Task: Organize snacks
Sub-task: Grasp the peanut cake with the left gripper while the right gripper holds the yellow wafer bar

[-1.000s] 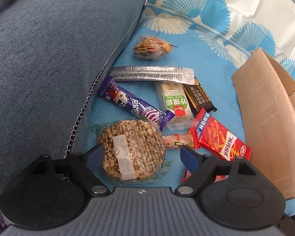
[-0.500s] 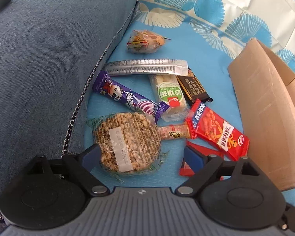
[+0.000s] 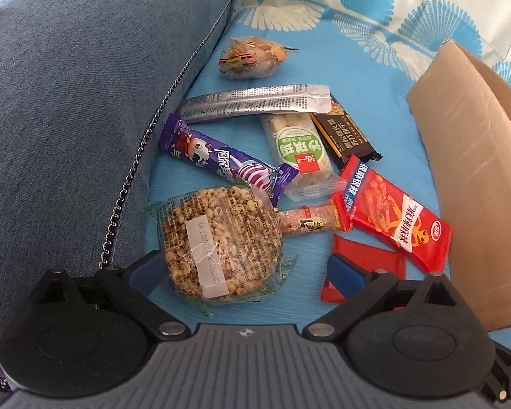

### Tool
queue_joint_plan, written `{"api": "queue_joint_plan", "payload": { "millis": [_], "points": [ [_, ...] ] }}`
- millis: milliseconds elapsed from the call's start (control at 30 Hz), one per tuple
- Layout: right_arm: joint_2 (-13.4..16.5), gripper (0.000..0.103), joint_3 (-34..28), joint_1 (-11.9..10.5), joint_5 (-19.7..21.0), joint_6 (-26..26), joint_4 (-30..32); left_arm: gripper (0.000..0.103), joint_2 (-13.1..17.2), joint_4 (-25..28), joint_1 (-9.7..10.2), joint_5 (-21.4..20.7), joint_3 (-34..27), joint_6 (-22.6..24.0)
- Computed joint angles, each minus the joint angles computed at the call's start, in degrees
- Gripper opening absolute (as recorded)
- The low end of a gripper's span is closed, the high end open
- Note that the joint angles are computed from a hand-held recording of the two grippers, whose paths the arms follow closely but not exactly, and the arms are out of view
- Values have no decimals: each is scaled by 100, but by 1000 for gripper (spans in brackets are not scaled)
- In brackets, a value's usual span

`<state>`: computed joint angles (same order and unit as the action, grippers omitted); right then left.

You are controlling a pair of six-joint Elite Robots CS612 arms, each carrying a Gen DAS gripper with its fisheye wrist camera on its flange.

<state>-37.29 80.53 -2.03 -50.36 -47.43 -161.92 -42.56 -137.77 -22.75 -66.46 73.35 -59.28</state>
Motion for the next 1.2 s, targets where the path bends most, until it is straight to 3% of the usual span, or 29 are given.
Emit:
{"api": "queue_joint_plan", "payload": {
  "millis": [200, 433, 633, 900, 1000, 1100, 1200],
  "points": [
    [-4, 28, -8, 2, -7, -11, 39, 103, 98, 354, 23, -72, -195, -235],
    [-9, 28, 4, 1, -29, -29, 5, 102, 148, 570, -29, 268, -279, -635],
    [-13, 28, 5, 1, -51, -20, -27, 86, 140, 767, -16, 243, -303, -815],
    [-23, 26, 70, -14, -25, -39, -189, 81, -2, 182, -28, 152, -1, -720],
    [-33, 26, 89, -21, -22, -52, -204, 81, -81, -170, -24, -20, 164, -645],
    [-40, 26, 96, -20, -71, -86, -160, 81, -138, -548, 23, -500, 321, -655],
    [-40, 27, 100, -29, -37, -48, -162, 82, -166, -626, 15, -601, 375, -684]
  ]
}}
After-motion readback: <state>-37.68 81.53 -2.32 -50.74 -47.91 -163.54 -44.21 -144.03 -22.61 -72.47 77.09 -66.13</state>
